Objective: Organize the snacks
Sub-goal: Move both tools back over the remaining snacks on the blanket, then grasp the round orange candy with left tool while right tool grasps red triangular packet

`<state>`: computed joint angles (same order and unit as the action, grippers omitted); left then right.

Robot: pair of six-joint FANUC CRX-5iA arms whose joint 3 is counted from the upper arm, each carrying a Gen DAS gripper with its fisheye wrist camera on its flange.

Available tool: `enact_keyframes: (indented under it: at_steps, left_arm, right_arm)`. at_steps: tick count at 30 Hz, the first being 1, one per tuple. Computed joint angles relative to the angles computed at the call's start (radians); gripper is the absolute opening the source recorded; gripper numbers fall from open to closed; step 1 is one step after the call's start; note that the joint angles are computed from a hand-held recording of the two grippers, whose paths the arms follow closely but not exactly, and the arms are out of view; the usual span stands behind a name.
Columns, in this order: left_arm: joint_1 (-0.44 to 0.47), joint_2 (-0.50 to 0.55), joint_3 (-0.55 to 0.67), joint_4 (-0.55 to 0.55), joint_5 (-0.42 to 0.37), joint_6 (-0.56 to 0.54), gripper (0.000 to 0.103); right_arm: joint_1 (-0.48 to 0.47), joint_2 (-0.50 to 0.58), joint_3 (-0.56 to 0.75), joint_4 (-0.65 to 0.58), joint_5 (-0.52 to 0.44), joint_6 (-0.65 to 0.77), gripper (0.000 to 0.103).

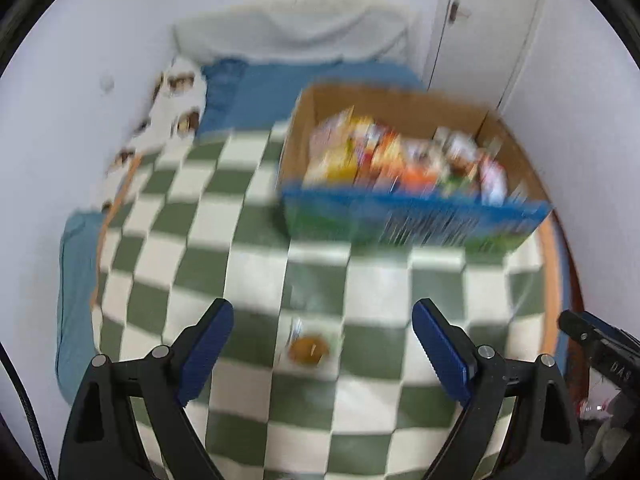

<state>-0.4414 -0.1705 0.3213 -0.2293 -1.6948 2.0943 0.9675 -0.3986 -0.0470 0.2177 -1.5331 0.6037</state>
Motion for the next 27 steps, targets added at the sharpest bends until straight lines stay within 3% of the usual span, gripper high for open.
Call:
enact_keyframes:
  at_steps: [9,11,21,24,25,27]
  left_arm:
    - [0.132,-0.081,-0.281,0.131,0.003,0.007,0.092]
    - [0.161,-0.090,-0.318,0.158,0.012,0.002,0.092]
    - [0.178,-0.032,-0.361,0.203,0.095,-0.079,0.091]
    - [0.166,0.016,-0.357,0.214,0.100,-0.130,0.075]
    - [0.167,0.028,-0.361,0.224,0.100,-0.147,0.059]
    - [0.158,0.048,-0.367,0.222,0.100,-0.159,0.055]
  right_arm:
    - [-0.082,-0.047,-0.212,-0.222,0.055,-0.013,0.064]
    - [-0.071,-0.035,-0.242,-0.225,0.079,-0.020,0.057]
    - [0.034,-0.003,-0.270,-0.140,0.118,-0.043,0.056]
    - [0.049,0.006,-0.262,-0.135,0.116,-0.044,0.056]
    - [0.056,0.006,-0.263,-0.133,0.115,-0.049,0.056]
    - [0.068,0.015,-0.258,-0.129,0.112,-0.047,0.056]
